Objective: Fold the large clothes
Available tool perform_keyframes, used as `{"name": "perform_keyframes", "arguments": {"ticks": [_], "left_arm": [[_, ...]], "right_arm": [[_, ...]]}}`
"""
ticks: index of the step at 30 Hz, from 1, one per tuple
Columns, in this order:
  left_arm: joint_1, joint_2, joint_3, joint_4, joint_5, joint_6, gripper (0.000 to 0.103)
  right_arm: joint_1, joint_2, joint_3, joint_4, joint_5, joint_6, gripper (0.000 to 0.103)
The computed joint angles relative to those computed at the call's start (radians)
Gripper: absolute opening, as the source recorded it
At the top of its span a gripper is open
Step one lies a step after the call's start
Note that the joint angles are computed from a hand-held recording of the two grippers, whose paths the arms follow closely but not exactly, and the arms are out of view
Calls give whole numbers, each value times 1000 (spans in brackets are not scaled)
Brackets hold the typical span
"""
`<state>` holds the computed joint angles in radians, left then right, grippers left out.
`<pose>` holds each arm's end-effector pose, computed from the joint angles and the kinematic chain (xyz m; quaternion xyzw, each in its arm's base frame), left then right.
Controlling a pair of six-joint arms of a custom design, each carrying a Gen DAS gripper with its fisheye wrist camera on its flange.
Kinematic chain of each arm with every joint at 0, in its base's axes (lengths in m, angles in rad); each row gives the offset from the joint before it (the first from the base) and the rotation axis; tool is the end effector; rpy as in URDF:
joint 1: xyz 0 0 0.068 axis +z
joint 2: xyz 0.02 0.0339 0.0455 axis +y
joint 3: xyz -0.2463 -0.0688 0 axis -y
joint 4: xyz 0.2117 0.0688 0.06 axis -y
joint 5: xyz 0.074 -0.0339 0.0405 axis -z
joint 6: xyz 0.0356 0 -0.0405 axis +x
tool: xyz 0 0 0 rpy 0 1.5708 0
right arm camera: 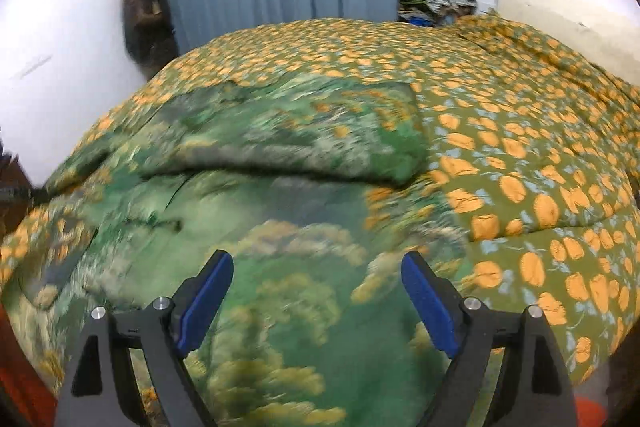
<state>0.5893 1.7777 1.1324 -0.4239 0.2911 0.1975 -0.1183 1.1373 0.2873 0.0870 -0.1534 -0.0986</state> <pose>0.2782 0.1737 0.1804 -0.1513 0.9471 -0.0356 0.2807 0.1796 -0.0159 0.1421 -0.0211 0.9171 0.0276 0.3972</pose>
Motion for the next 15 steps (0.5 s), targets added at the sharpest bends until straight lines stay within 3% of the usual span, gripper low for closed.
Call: {"name": "perform_keyframes", "arguments": {"ticks": [4, 12, 13, 15], "left_arm": [[198, 281, 308, -102, 154, -173, 100], [280, 645, 743, -181, 189, -471, 98], [275, 660, 769, -186, 181, -487, 96], [261, 699, 831, -180, 166, -525, 77]], "right_arm": [[107, -12, -32, 43, 67, 7, 88], [196, 91, -42, 116, 122, 0, 88], [196, 118, -39, 126, 122, 4, 88], [191, 156, -31, 136, 117, 8, 88]]}}
